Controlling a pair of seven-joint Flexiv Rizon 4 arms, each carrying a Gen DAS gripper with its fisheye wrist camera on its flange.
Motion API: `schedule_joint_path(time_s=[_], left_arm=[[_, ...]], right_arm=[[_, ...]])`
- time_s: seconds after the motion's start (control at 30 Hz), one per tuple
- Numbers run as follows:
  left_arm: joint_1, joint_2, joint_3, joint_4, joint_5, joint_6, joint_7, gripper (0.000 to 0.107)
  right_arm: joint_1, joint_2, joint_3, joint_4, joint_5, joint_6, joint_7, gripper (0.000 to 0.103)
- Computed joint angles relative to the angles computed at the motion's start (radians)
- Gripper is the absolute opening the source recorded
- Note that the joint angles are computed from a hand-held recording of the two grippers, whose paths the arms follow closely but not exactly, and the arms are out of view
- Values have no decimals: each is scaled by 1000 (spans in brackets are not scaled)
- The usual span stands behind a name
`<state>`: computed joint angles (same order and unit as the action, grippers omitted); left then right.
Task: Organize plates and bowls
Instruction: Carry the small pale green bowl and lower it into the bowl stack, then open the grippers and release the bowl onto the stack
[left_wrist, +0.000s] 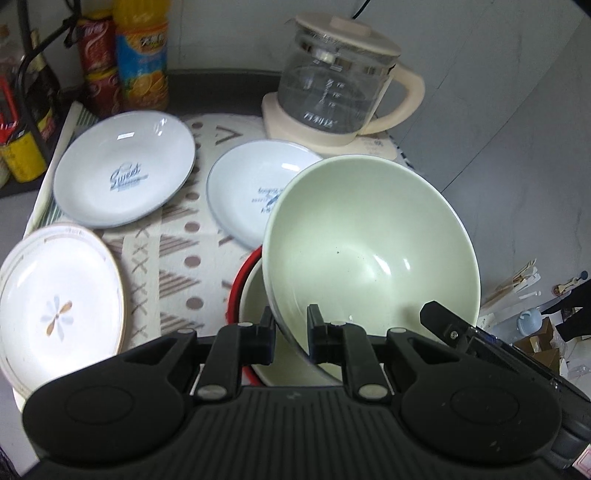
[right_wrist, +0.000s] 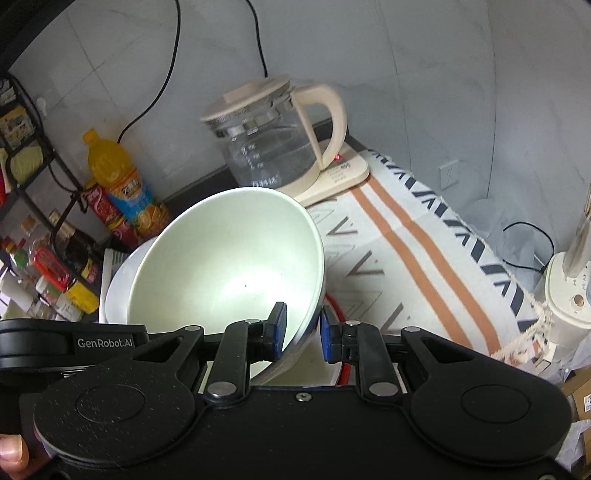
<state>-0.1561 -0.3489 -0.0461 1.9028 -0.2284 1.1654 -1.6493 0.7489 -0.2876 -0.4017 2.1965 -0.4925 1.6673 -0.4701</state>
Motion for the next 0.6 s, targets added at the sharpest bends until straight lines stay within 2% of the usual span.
schedule_joint_path(time_s=[0.23,0.6], left_arm=[[3,13,2,40,-9,6,-7,15],[7,-3,0,57,-14,33,-13,16]], right_arm=[[51,5,-34,30,7,5,9,20],[-24,-21,69,15,22,-23,-5,20]])
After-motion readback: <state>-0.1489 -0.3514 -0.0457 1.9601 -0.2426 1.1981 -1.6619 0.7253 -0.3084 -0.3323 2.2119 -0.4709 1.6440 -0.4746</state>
